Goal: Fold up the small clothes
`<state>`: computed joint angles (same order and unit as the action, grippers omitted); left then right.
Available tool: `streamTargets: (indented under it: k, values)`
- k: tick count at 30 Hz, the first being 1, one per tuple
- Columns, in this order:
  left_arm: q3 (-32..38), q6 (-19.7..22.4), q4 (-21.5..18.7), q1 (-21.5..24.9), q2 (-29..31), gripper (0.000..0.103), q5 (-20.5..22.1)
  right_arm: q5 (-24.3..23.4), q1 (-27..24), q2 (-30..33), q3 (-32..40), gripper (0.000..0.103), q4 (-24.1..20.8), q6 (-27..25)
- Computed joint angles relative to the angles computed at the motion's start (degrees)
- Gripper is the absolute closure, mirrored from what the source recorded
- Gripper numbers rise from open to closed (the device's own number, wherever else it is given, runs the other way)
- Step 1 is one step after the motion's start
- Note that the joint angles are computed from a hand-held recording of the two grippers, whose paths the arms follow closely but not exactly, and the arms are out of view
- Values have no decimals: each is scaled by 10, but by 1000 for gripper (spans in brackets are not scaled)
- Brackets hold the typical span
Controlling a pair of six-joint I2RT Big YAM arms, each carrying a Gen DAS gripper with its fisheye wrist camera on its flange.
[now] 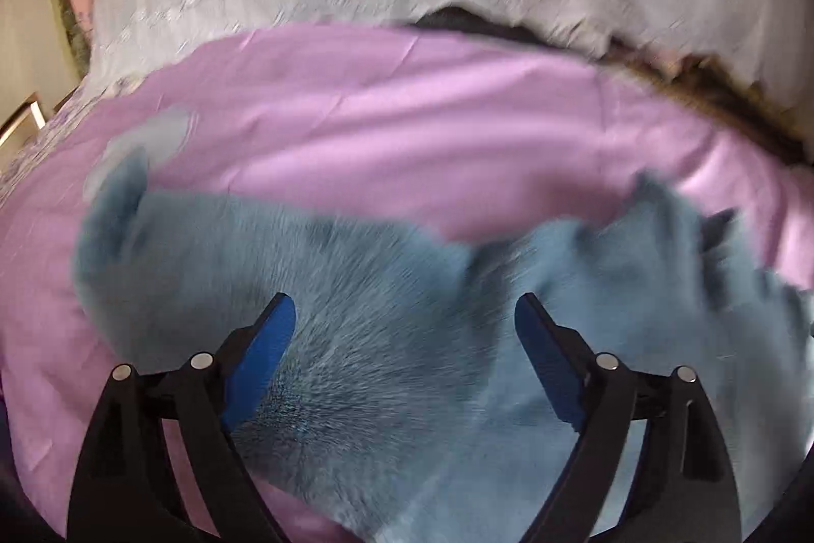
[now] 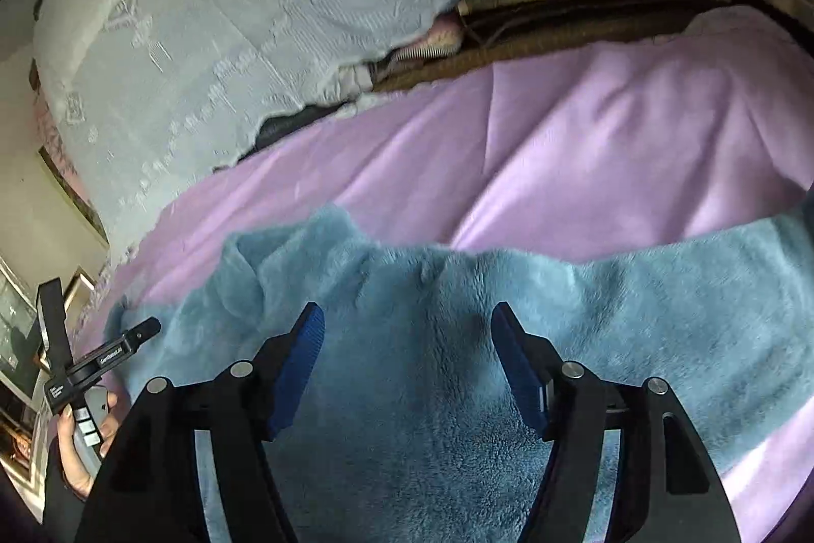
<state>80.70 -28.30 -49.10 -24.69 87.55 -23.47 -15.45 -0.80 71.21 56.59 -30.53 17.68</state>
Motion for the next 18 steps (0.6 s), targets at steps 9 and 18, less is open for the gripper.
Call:
streamTargets:
  k: [9, 18]
  values:
    - [-27, 9, 9, -17, -35, 15, -11, -54, -223, -106, -95, 57, 104, 134]
    - [105, 75, -13, -186, 19, 10, -19, -172, -452, -70, -117, 53, 103, 189]
